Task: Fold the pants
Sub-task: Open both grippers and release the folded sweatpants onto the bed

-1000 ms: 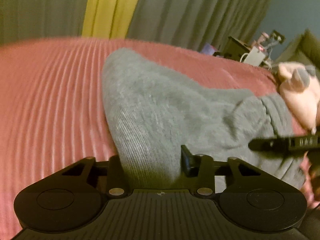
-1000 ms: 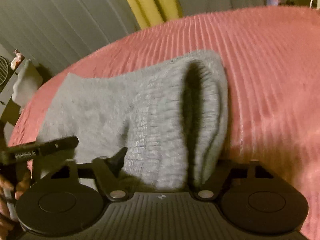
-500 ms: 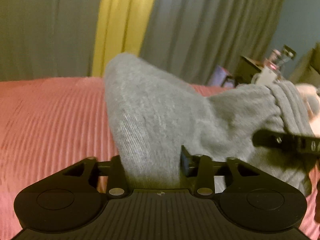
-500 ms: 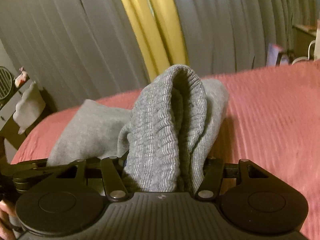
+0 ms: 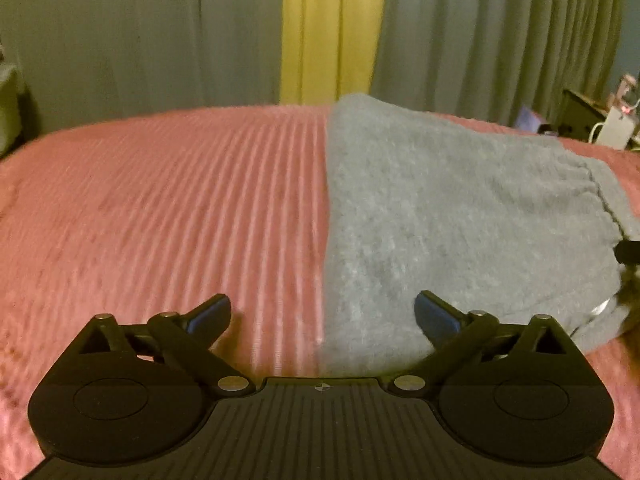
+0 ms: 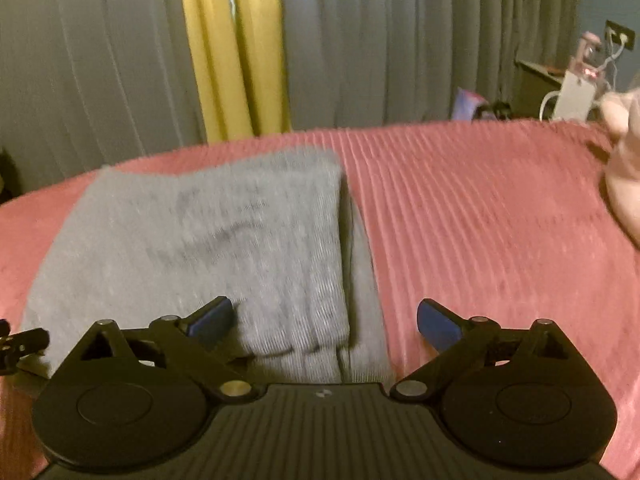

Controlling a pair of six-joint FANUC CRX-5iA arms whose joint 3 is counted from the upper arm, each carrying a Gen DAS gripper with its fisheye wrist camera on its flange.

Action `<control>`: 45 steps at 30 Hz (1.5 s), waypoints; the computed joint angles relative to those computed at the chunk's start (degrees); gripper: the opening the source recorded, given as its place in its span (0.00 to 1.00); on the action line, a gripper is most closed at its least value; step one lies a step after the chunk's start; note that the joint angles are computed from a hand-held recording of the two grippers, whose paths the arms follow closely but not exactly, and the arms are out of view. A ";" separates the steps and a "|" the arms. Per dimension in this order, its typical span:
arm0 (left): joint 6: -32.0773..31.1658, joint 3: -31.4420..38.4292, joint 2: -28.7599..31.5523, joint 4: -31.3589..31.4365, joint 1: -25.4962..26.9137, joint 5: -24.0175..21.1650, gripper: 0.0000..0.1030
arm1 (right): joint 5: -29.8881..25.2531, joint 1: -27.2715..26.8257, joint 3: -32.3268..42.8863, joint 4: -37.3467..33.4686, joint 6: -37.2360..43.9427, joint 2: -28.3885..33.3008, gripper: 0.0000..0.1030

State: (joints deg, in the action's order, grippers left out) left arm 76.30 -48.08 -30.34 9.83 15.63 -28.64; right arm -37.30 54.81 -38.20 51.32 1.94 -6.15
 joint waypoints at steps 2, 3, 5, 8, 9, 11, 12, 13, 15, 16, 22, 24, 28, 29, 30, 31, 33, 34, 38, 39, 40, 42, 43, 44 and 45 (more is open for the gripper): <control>4.98 2.96 -0.95 -6.75 -1.98 -2.54 0.98 | -0.13 0.14 0.70 -1.87 -0.07 0.44 0.96; 6.63 3.71 -2.02 -9.04 -2.34 -3.25 0.98 | -0.71 0.50 1.10 -2.80 -0.36 0.10 0.96; 2.51 1.86 -4.67 -5.80 -0.78 -2.43 0.98 | -0.96 1.19 0.35 -1.77 -1.74 -1.67 0.96; -2.28 0.03 -5.34 -1.64 1.29 -4.52 0.98 | -1.47 1.66 -0.56 0.74 -2.32 -2.56 0.96; 0.19 0.78 -4.35 -3.75 0.87 -5.39 0.98 | -1.68 1.59 0.07 -0.04 -0.99 -1.86 0.96; -0.66 -0.97 -4.65 -1.23 2.07 -4.76 0.98 | -3.42 2.55 1.23 -3.24 1.96 -0.44 0.96; -2.11 -1.93 -4.97 1.11 3.16 -4.69 0.98 | -3.89 2.85 1.45 -4.38 3.01 0.11 0.96; -3.62 -2.69 -5.26 3.33 4.21 -4.90 0.99 | -4.17 2.90 2.22 -5.44 4.17 1.01 0.96; -5.03 -3.21 -5.37 6.66 6.42 -6.56 0.99 | -6.21 3.79 2.92 -6.57 4.83 1.97 0.96; -5.71 -3.73 -5.89 8.63 7.61 -7.49 0.99 | -6.27 4.16 2.40 -5.67 3.55 1.74 0.96; -2.13 -3.51 -7.67 6.08 8.84 -11.91 0.99 | -10.76 6.93 3.64 -5.57 5.15 1.92 0.96; 0.71 -2.69 -7.57 2.23 7.41 -12.33 0.99 | -12.75 8.31 4.14 -4.97 5.58 2.07 0.96; 10.49 1.39 -5.61 -9.74 1.86 -14.93 0.98 | -16.64 10.56 5.62 -5.69 8.53 2.88 0.96; 12.90 2.33 -5.07 -12.78 -0.09 -15.38 0.98 | -17.88 11.53 6.03 -6.29 9.14 2.84 0.96; 14.55 2.99 -4.77 -14.98 -1.76 -15.83 0.98 | -18.83 12.11 6.31 -6.83 9.90 2.80 0.96; 16.48 3.79 -4.39 -17.35 -3.51 -16.53 0.98 | -20.36 12.99 6.80 -7.60 10.87 2.92 0.96; 18.00 4.52 -4.16 -19.28 -5.28 -17.78 0.98 | -22.69 14.24 7.45 -8.60 12.54 3.22 0.96; 18.26 4.65 -4.12 -19.51 -5.74 -18.31 0.98 | -23.70 15.02 7.45 -9.04 13.28 3.04 0.96; 18.59 4.98 -4.59 -18.48 -6.73 -22.07 0.98 | -24.88 18.68 5.61 -10.68 13.93 0.50 0.96; 17.25 4.66 -5.01 -17.01 -6.04 -22.89 0.98 | -24.89 20.03 5.06 -11.20 12.95 -0.43 0.96; 16.03 4.34 -5.47 -15.59 -5.49 -23.88 0.98 | -24.63 21.19 4.40 -11.95 11.51 -1.49 0.96; 14.68 3.98 -6.57 -14.10 -5.18 -25.79 0.98 | -25.25 22.78 4.34 -13.88 9.32 -2.31 0.96; 13.88 3.99 -6.80 -13.39 -5.01 -26.58 0.98 | -26.45 23.79 4.89 -15.31 7.93 -2.11 0.96; 13.48 4.03 -7.00 -12.89 -4.98 -27.50 0.98 | -28.01 24.27 6.01 -16.93 7.52 -1.36 0.96; 13.88 4.22 -7.29 -13.00 -5.36 -28.54 0.98 | -29.83 24.32 7.69 -19.36 8.48 -0.30 0.96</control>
